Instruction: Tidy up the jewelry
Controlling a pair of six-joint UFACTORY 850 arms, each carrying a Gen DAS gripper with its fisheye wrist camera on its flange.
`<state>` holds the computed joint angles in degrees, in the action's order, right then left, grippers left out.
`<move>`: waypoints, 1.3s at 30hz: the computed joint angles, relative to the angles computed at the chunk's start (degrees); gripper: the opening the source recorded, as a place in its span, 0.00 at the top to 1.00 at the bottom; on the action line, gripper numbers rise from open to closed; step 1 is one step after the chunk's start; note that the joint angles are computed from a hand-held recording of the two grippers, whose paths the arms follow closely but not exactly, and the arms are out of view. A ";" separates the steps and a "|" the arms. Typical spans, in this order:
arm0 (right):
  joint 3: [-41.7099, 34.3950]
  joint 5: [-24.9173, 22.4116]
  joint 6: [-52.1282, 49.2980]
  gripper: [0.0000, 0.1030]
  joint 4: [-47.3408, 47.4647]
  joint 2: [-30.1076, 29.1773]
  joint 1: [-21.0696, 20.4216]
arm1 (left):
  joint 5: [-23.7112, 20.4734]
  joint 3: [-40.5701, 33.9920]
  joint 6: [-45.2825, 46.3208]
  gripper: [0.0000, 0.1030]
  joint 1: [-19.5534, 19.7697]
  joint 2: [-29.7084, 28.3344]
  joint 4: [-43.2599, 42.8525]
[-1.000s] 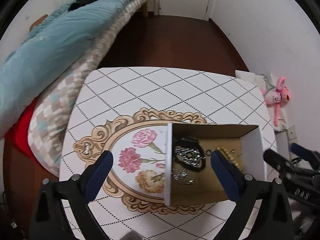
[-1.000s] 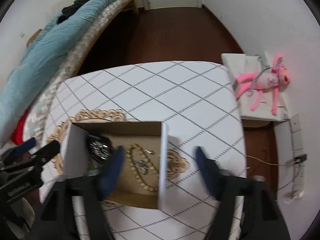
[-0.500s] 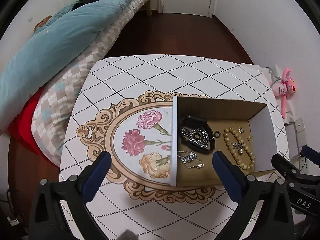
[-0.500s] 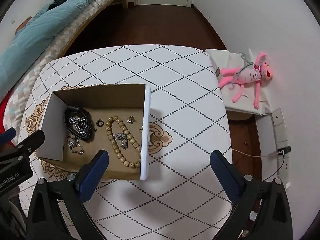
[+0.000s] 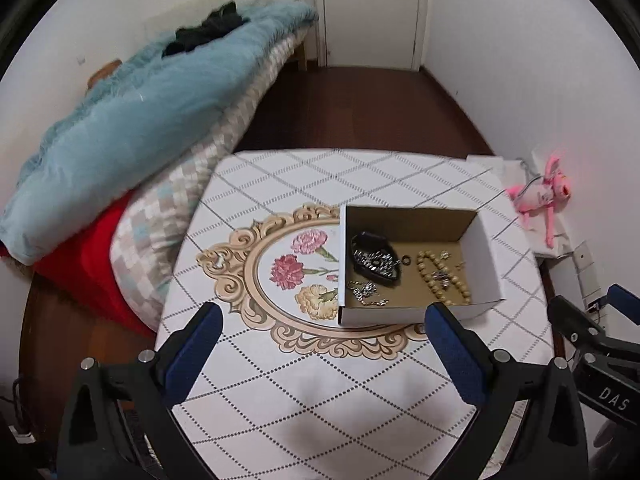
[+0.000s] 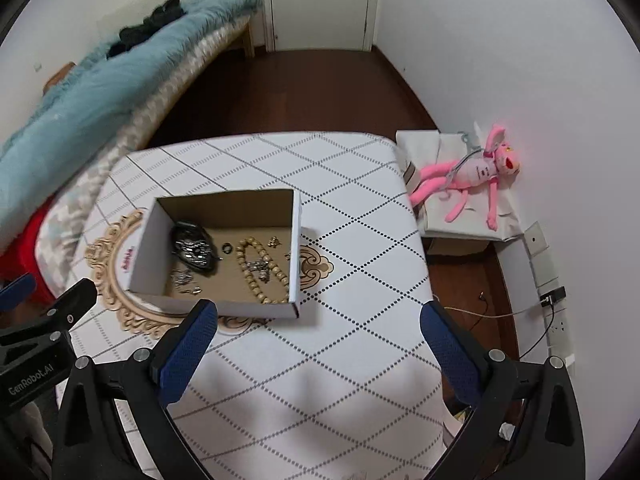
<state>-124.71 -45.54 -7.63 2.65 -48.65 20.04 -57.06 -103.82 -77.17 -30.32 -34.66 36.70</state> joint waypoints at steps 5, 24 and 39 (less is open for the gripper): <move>10.63 5.65 -1.14 0.01 2.32 8.82 -0.66 | -0.90 1.83 -3.32 0.00 -2.34 3.59 3.48; 27.09 14.19 -4.98 0.00 6.20 26.80 -1.82 | -4.51 3.88 -8.51 0.00 -7.98 9.81 8.86; 23.25 11.72 -2.00 0.00 4.07 24.30 -2.15 | -4.09 -1.19 -3.89 0.00 -5.75 6.31 4.44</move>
